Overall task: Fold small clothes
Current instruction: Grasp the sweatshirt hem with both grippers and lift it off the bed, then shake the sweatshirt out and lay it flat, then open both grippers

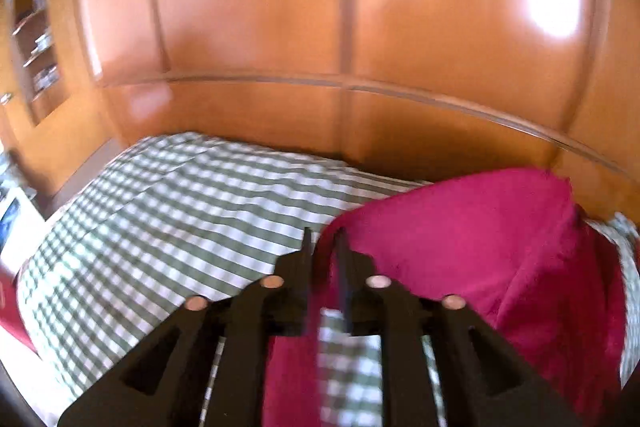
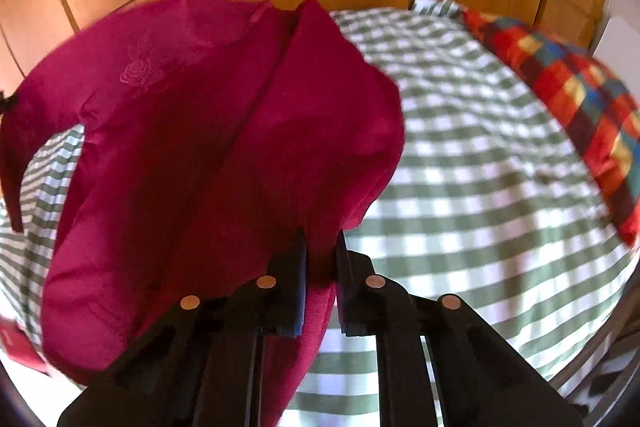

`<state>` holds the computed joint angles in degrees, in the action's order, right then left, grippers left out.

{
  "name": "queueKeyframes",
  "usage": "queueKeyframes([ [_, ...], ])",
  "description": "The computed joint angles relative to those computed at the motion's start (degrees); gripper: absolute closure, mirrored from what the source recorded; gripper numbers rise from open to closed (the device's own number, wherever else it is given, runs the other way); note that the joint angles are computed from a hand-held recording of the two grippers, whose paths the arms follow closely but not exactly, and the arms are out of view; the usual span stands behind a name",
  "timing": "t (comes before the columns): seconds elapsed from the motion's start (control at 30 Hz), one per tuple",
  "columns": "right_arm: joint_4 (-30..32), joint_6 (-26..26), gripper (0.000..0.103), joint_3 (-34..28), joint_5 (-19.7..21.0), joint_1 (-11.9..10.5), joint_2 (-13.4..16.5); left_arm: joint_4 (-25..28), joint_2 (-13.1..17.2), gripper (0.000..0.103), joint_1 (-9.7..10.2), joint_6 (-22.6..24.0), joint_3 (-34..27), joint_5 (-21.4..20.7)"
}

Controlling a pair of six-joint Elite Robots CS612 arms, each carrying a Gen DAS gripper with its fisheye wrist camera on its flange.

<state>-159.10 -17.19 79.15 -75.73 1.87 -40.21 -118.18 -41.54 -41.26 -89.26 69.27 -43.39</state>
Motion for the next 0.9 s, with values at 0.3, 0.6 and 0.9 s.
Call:
queueKeyframes([
  [0.3, -6.31, 0.73, 0.092, -7.95, -14.61, -0.94, 4.09, -18.48, 0.37, 0.04, -3.07, 7.42, 5.21, -2.56],
  [0.6, -4.59, 4.12, 0.042, -21.81, -22.2, -1.51, 10.77, -44.12, 6.46, 0.041, -6.17, 14.86, 6.46, -21.24],
  [0.9, 21.29, -7.26, 0.038, -7.34, 13.79, -4.62, 0.98, -51.72, 10.32, 0.076, -6.1, 15.69, 2.87, -27.3],
])
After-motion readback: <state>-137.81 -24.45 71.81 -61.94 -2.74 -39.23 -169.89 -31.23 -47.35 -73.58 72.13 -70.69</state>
